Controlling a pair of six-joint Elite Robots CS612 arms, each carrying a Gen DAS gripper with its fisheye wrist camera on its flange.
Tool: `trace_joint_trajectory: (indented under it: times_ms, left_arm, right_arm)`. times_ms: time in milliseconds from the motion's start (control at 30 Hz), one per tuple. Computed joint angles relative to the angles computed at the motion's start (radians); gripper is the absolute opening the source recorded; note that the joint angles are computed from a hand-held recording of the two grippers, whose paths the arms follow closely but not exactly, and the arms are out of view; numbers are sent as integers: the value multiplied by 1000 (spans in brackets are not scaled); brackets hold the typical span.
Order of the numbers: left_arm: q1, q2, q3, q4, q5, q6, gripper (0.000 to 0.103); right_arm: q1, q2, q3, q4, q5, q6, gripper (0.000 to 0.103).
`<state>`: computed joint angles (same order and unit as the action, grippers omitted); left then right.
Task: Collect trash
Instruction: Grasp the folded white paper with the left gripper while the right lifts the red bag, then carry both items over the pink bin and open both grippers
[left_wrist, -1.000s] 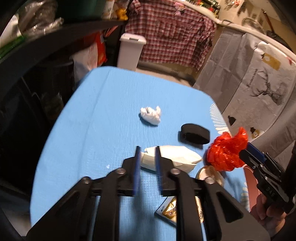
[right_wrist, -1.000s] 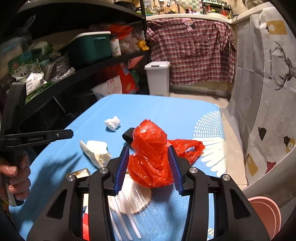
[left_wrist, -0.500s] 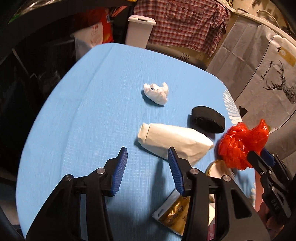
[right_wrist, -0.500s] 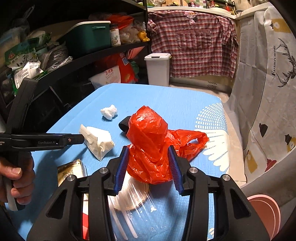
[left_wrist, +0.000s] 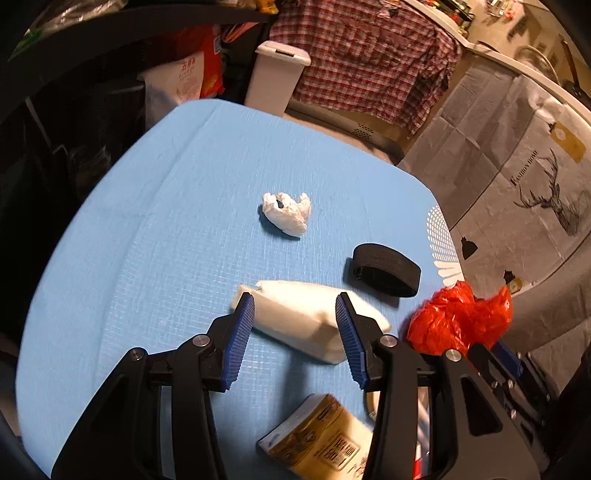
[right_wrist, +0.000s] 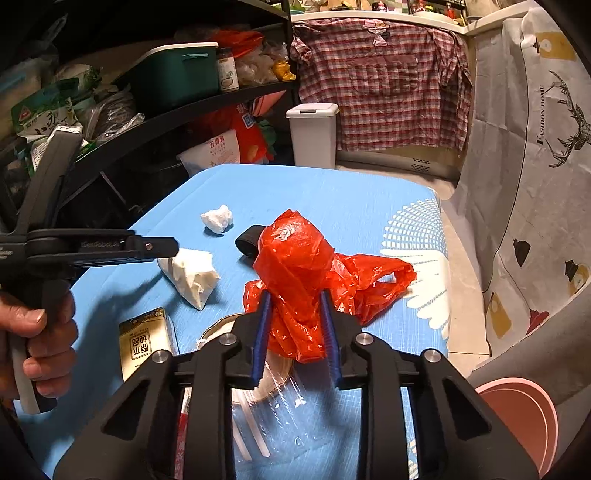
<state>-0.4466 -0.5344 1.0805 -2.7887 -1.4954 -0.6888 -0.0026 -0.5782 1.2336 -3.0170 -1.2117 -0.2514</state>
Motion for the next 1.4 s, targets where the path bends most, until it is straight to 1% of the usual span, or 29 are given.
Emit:
trace_joint_trajectory:
  times_ms: [67, 167, 233, 267, 300, 367, 400, 433, 600, 767, 1033, 1300, 1400]
  left_arm:
    - [-1, 6, -16, 19, -1, -7, 46]
    - [-9, 6, -32, 100, 36, -15, 46]
    - [-8, 5, -30, 104, 31, -18, 44]
    - [-8, 3, -28, 105, 33, -16, 34]
    - [-8, 0, -24, 114, 43, -18, 29]
    - [-7, -5, -16, 116, 46, -33, 8]
    - [-3, -7, -11, 108, 35, -40, 3]
    - [-1, -8, -6, 98, 30, -41, 2]
    - [-9, -24, 17, 57, 55, -17, 1]
    - [-22, -51, 50, 6, 104, 27, 1]
    - [-45, -102, 120, -66, 181, 102, 1]
    - [-69, -153, 194, -142, 233, 156, 1]
    - [-78, -169, 219, -173, 242, 178, 1]
  right_arm:
    - [-1, -1, 0, 0, 3, -3, 25]
    - [-2, -1, 0, 0, 7, -8, 25]
    - [-3, -1, 1, -3, 9, -8, 25]
    - [-5, -2, 2, -5, 11, -5, 25]
    - [-5, -3, 3, -7, 13, -1, 25]
    - [-6, -5, 3, -9, 19, 5, 25]
    - [-6, -6, 5, -13, 21, 6, 24]
    - [-5, -7, 7, -16, 21, 5, 24]
    - [-5, -19, 23, -40, 23, -1, 24]
    - [-9, -35, 44, -69, 27, 9, 23]
    - [-16, -75, 104, -147, 30, 30, 22]
    - [-26, -134, 180, -212, 43, 61, 22]
    - [-35, -171, 218, -245, 58, 71, 22]
